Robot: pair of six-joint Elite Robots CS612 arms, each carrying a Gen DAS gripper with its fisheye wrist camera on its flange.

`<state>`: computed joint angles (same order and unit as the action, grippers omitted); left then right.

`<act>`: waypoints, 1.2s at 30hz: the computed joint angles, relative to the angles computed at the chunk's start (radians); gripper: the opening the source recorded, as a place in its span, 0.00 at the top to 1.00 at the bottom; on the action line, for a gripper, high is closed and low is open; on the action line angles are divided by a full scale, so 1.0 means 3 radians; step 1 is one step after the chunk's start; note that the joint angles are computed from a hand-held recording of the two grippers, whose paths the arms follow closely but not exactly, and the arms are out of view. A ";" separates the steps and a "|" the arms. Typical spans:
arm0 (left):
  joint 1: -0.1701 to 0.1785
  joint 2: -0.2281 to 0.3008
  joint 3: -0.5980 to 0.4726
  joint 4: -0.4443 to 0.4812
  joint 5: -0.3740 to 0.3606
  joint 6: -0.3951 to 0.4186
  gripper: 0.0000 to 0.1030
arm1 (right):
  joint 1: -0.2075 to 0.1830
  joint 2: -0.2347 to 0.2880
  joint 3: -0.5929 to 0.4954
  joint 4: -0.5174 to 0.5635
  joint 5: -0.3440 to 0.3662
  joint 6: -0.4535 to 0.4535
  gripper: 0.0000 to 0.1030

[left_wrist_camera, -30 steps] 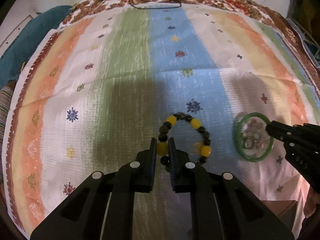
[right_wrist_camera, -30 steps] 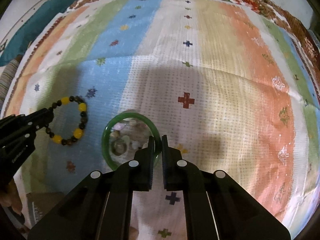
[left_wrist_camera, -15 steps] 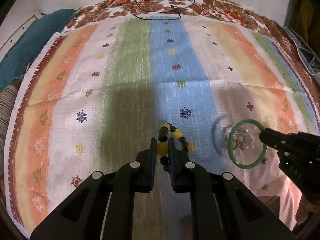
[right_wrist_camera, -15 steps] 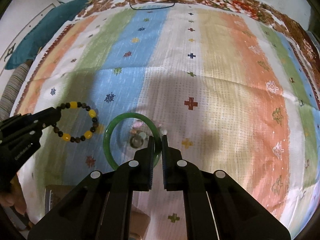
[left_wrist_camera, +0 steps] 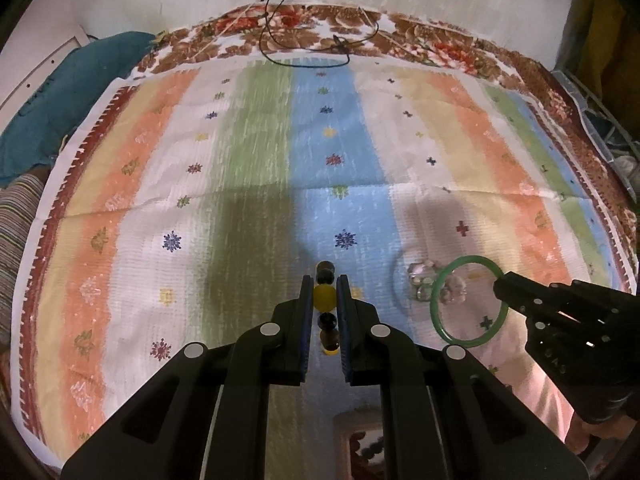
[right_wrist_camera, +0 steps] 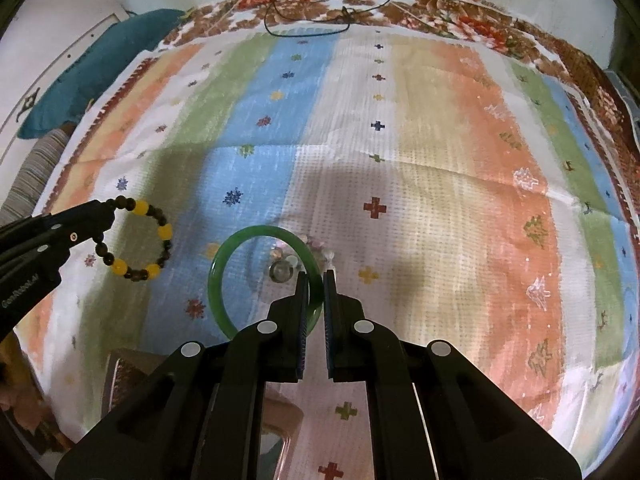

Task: Organize jewelry
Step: 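Lift the yellow-and-black bracelet and green bangle and carry both over the tin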

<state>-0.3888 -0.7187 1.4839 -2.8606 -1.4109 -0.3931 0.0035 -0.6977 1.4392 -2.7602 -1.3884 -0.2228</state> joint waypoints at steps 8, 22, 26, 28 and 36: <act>-0.0045 -0.0112 0.0154 -0.0167 0.0011 0.0033 0.89 | -0.0022 -0.0125 0.0173 -0.0194 0.0078 -0.0027 0.92; -0.0096 -0.0264 0.0359 -0.0430 0.0049 0.0042 0.89 | -0.0036 -0.0258 0.0397 -0.0443 0.0126 -0.0028 0.92; -0.0106 -0.0302 0.0416 -0.0491 0.0054 0.0051 0.89 | -0.0044 -0.0298 0.0463 -0.0519 0.0167 -0.0020 0.92; -0.0118 -0.0317 0.0440 -0.0498 0.0073 0.0075 0.89 | -0.0050 -0.0319 0.0496 -0.0550 0.0193 -0.0028 0.92; -0.0150 -0.0385 0.0543 -0.0640 0.0055 0.0108 0.89 | -0.0055 -0.0368 0.0590 -0.0656 0.0205 -0.0052 0.92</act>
